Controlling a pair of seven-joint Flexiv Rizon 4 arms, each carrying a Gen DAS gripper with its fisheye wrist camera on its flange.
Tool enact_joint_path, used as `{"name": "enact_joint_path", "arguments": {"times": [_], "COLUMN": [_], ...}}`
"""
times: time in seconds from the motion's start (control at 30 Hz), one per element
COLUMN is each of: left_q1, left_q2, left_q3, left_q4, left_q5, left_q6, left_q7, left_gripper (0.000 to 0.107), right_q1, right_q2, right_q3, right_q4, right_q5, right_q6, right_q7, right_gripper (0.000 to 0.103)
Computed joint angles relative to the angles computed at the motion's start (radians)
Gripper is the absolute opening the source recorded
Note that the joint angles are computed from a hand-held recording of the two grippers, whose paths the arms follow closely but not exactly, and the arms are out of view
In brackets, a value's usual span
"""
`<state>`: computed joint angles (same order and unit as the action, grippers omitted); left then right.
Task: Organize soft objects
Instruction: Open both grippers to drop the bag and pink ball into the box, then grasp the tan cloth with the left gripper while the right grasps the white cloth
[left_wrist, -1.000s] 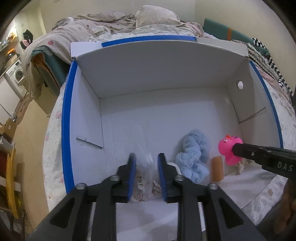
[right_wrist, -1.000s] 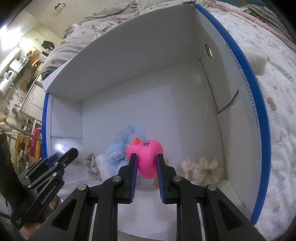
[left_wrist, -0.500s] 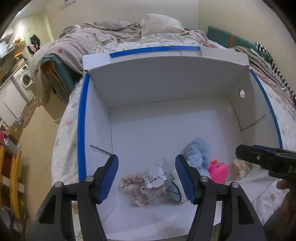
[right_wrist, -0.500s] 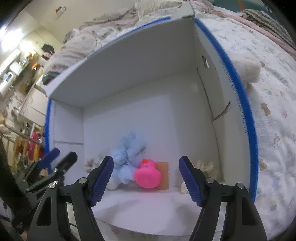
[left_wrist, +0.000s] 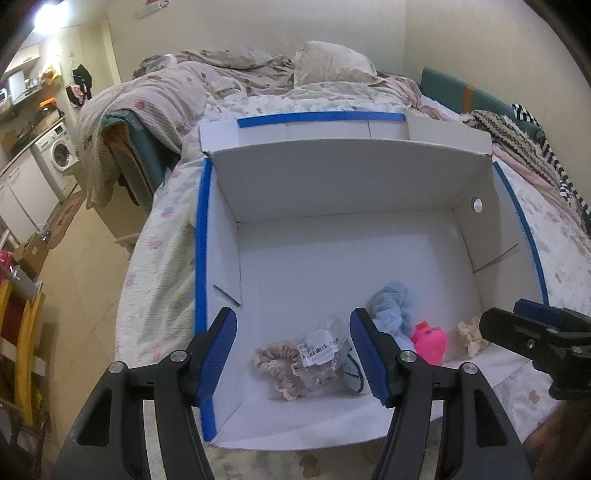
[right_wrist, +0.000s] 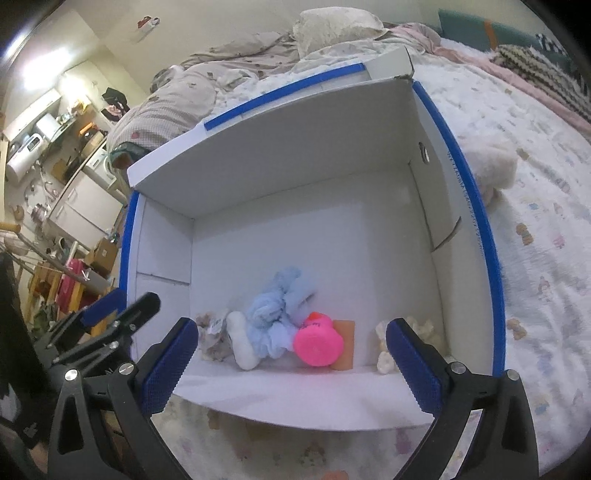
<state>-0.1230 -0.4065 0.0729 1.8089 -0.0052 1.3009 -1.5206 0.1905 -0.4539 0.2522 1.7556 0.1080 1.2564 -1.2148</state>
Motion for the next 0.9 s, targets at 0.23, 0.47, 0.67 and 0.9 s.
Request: {"name": "enact_joint_path", "arguments": {"times": [0.23, 0.47, 0.67, 0.9], "left_q1": [0.009, 0.010, 0.038, 0.049], "left_q2": [0.056, 0.105, 0.147, 0.181], "left_q3": [0.001, 0.015, -0.004, -0.014], "left_q4": [0.065, 0.120, 0.184, 0.238], "left_q5": [-0.004, 0.016, -0.015, -0.024], "left_q6": [0.010, 0.011, 0.003, -0.003], "left_q7": [-0.009, -0.045, -0.049, -0.050], "left_gripper": [0.061, 0.061, 0.061, 0.061], "right_q1": [0.051, 0.029, 0.025, 0.043], "right_q2": [0.046, 0.075, 0.102, 0.130], "right_q3": [-0.068, -0.042, -0.029, -0.029], "right_q4": [0.078, 0.124, 0.167, 0.210], "right_q5": [-0.077, -0.084, -0.075, -0.088], "right_q6": [0.065, 0.075, 0.078, 0.027], "right_q7": [0.087, 0.105, 0.113, 0.129], "right_gripper": [0.103, 0.103, 0.103, 0.103]}}
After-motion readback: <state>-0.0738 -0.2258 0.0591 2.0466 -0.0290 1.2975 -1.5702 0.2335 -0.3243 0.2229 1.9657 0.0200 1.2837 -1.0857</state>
